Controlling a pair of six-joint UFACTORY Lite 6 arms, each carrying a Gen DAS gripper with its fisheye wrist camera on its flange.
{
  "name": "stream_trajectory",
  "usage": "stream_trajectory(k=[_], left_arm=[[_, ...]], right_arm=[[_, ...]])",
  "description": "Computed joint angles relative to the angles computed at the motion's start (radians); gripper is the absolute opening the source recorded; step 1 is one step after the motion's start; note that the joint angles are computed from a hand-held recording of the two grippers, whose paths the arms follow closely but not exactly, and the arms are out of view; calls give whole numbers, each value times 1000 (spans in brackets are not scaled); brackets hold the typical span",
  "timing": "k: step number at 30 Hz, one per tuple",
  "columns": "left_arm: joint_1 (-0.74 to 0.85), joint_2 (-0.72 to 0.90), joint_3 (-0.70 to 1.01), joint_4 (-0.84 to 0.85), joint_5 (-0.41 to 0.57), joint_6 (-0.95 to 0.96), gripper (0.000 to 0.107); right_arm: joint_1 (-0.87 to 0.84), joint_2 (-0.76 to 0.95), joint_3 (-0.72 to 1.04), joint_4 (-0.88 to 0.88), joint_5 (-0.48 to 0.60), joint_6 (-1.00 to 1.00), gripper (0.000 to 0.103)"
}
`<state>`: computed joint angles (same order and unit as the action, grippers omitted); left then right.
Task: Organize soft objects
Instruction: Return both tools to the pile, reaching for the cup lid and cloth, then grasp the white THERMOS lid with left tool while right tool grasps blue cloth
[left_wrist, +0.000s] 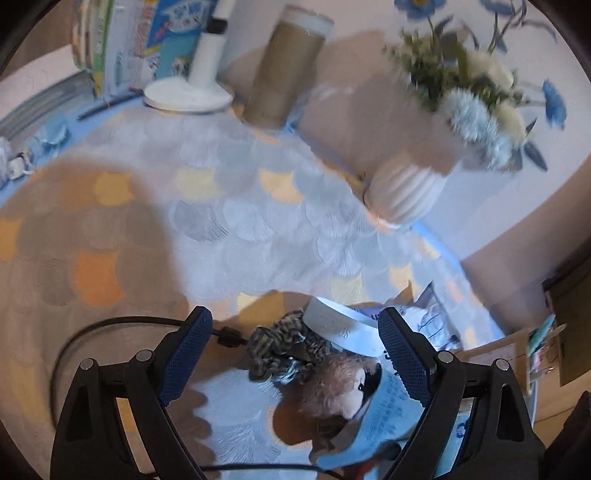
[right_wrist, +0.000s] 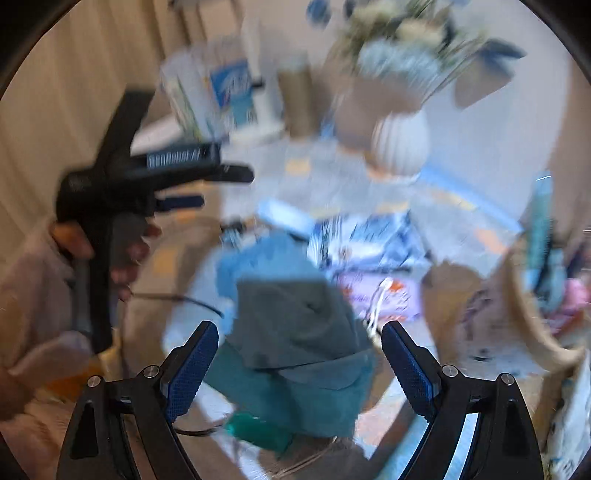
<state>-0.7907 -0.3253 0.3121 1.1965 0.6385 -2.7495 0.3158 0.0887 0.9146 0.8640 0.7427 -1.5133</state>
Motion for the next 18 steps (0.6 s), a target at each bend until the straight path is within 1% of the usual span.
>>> stream_trajectory(k=[1, 3, 4, 6, 7, 8, 9, 10, 11, 12, 13, 15, 16, 18], left_arm=[[1, 33, 12, 36, -16, -30, 91], [59, 105, 46, 137, -84, -57, 93], [86, 135, 59, 174, -116, -62, 98], [126, 224, 118, 181, -176, -11, 100], [142, 267, 143, 177, -196, 16, 100], [150, 282, 145, 205, -208, 0, 99], [152, 288, 142, 252, -213, -42, 95], [150, 276, 126, 321, -206, -119, 84], [150, 257, 107, 388, -203, -196, 69], [152, 236, 98, 418, -205, -231, 62], [155, 221, 92, 405, -198, -223, 61], [157, 227, 114, 308, -176, -124, 57], [156, 218, 112, 292, -169, -110, 56], [142, 166, 75, 323, -155, -169, 56]], right_arm=[[25, 20, -2, -5, -30, 3, 89], [47, 62, 18, -17, -49, 9, 89], [69, 91, 32, -29, -62, 24, 89], [103, 142, 64, -44, -90, 46, 89], [123, 165, 68, -46, -124, 56, 89], [127, 190, 86, -51, -141, 67, 80], [131, 210, 99, -59, -145, 87, 69], [123, 241, 125, -67, -107, 99, 51], [112, 260, 159, -83, -68, 111, 43], [106, 253, 157, -75, -60, 98, 37], [100, 231, 146, -60, -59, 66, 28], [80, 197, 140, -51, -30, 37, 23], [61, 183, 143, -39, 1, 28, 21], [27, 175, 163, -25, 67, 35, 19]])
